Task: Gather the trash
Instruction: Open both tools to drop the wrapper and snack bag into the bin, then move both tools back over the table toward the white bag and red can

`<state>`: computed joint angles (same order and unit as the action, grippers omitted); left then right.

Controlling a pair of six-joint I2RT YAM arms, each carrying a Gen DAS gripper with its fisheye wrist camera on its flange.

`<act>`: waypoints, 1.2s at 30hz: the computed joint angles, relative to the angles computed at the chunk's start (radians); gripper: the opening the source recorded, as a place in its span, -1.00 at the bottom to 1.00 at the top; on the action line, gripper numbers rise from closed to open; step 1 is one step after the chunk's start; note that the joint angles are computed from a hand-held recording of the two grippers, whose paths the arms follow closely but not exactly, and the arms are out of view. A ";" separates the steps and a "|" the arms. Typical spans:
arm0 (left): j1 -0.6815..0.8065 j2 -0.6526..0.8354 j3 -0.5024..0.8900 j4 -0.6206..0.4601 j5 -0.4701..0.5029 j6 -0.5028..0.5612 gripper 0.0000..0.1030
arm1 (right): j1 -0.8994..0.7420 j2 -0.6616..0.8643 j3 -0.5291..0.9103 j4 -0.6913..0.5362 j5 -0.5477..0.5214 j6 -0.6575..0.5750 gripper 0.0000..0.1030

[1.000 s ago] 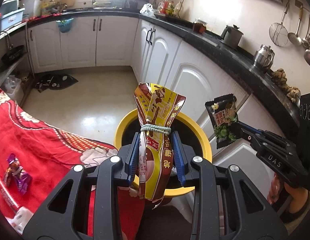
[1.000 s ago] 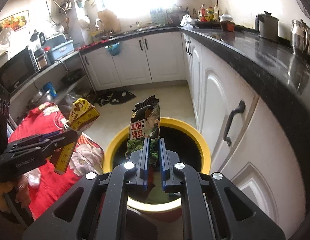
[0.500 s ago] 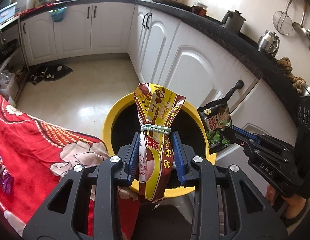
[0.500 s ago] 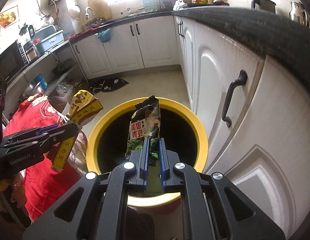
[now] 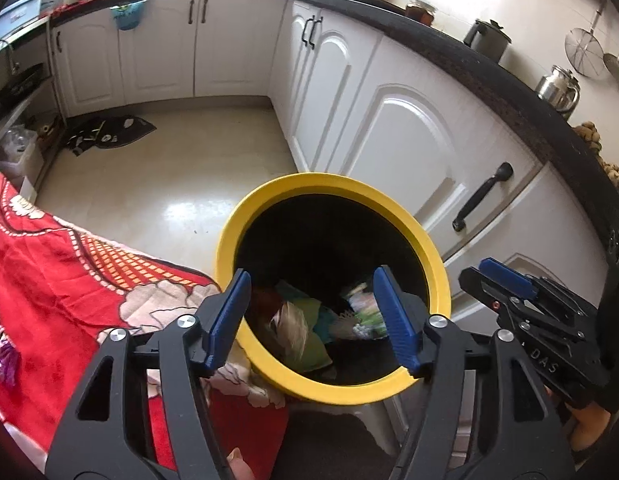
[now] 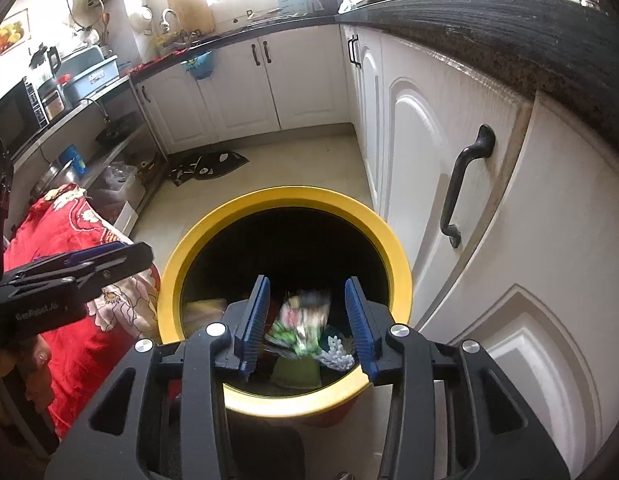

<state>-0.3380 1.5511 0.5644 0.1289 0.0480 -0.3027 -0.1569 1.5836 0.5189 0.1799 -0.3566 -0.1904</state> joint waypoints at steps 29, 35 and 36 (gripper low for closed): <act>0.303 -0.755 -0.160 -0.435 -0.064 0.071 0.79 | 0.167 -0.449 -0.087 -0.151 -0.055 0.084 0.57; 0.535 -0.884 -0.166 -0.536 0.048 0.154 0.79 | 0.293 -0.493 -0.068 -0.181 -0.019 0.120 0.57; 0.573 -0.900 -0.167 -0.550 0.069 0.169 0.79 | 0.310 -0.499 -0.067 -0.184 -0.013 0.125 0.58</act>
<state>0.2352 0.6513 0.3972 -0.4208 0.1174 -0.1340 0.1534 1.0844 0.4523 -0.0041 -0.3698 -0.0657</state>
